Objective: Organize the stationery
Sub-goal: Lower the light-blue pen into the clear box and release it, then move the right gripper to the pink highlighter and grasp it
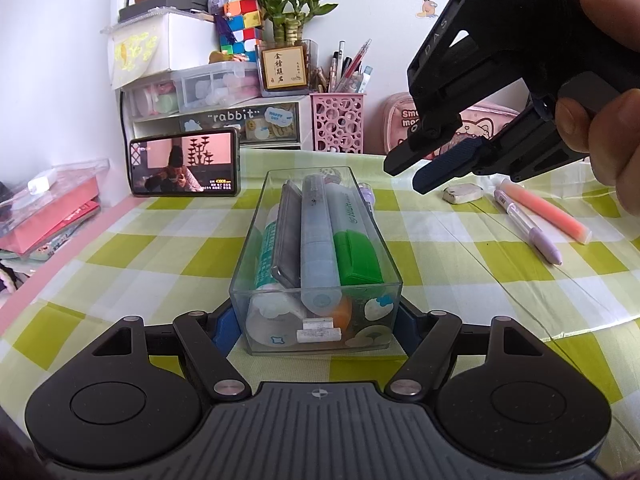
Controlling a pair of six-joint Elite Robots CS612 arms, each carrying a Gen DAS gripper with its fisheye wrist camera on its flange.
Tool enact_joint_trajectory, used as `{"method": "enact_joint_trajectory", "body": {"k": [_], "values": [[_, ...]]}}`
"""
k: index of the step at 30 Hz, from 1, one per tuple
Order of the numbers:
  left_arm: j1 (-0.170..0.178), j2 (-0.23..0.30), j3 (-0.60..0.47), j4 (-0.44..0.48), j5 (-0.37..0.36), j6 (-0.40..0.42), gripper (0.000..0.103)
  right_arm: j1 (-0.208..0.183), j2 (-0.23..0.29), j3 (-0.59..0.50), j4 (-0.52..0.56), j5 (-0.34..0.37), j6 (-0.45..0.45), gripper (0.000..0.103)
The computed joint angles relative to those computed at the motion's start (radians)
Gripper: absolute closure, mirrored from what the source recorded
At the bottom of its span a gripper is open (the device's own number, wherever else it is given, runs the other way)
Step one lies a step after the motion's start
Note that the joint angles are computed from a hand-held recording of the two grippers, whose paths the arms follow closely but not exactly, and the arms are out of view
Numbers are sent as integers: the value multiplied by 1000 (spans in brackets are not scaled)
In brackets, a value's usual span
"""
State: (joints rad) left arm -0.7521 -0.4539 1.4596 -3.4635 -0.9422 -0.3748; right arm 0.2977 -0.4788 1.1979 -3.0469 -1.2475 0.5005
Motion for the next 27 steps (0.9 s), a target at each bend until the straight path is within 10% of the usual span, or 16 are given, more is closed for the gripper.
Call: {"method": "enact_joint_trajectory", "body": {"k": [18, 27], "values": [[-1, 1, -2, 2, 5, 8, 30, -11, -23, 26, 88, -446, -165, 82], [-2, 2, -3, 1, 6, 13, 30, -20, 16, -48, 215, -374, -214, 85]]}}
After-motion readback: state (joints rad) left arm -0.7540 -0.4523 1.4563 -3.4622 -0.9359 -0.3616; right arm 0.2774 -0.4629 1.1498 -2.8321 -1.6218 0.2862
